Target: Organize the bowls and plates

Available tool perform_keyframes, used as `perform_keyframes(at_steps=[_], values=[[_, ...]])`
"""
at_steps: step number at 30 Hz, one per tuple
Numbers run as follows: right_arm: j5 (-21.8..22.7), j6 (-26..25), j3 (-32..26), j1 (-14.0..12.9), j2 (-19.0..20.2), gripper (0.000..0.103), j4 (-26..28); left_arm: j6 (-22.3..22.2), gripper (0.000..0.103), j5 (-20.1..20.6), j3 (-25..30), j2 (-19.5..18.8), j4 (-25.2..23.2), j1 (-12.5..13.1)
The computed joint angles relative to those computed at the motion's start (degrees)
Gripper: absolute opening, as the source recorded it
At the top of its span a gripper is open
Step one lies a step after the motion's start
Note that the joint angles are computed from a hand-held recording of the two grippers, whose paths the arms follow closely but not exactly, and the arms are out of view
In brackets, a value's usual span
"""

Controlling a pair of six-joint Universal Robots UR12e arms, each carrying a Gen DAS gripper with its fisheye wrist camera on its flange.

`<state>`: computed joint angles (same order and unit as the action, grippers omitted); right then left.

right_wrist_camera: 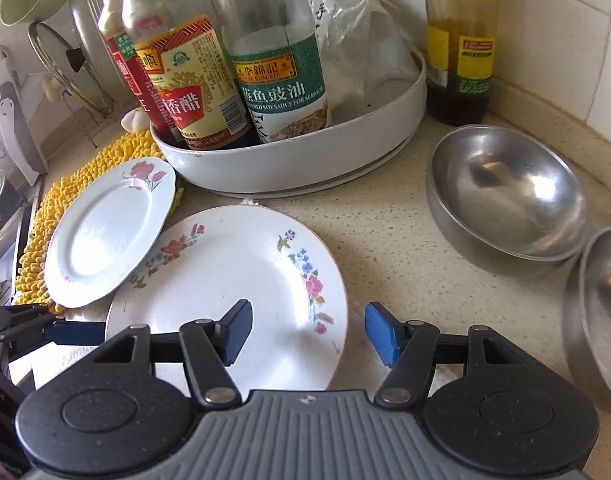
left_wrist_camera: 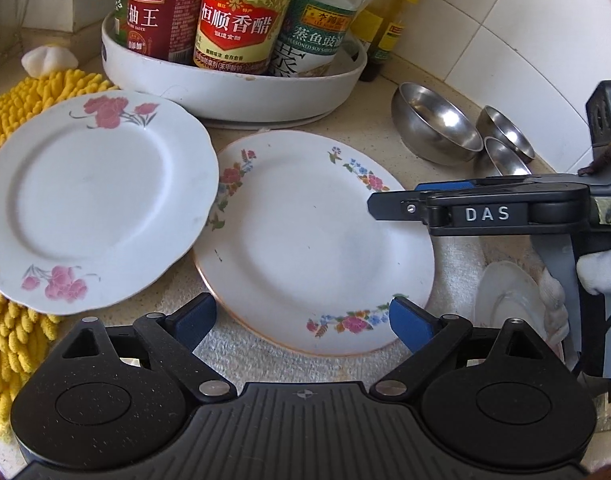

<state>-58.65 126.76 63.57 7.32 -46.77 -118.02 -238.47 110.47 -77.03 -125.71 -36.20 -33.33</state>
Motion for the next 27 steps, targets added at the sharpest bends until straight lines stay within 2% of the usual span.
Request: perform_keyframes(at_steps=[3,6,9,13,14,17,22,24,27], values=[[0.6,-0.5,-0.7,0.0,0.4,0.067,1.2,-0.3,0.098,-0.2,0.2,-0.1,-0.6,0.1],[0.9,-1.5,-1.0,0.2,0.7,0.067,1.4,-2.6,0.098,-0.2,-1.3,0.8,1.2,0.0],[1.3,-1.6,-1.6,0.3,1.1,0.067,2.0,-2.8,0.097,-0.2,-1.3,0.6,2.1,0.3],[2.7,-3.2,-2.3,0.4,1.7,0.069,3.2,-1.9,0.101,-0.1,-0.6,-0.1,2.4,0.4],[2.6,-3.0,-2.8,0.5,1.8,0.072,4.2,-1.9,0.101,0.3,-0.5,-0.2,2.7,0.5],[2.1,-2.6,-2.4,0.5,1.3,0.072,4.9,-1.5,0.101,0.7,-0.3,-0.4,2.9,0.8],[2.7,-3.7,-1.6,-0.8,-0.5,0.072,10.2,-2.5,0.100,0.9,-0.3,-0.1,1.1,0.7],[2.6,-3.7,-1.9,-1.1,-0.6,0.072,12.3,-1.7,0.100,0.8,-0.2,0.1,0.2,0.4],[2.8,-3.1,-1.2,-1.4,-0.9,0.072,11.7,0.2,0.099,0.0,-1.1,0.5,1.1,0.2]])
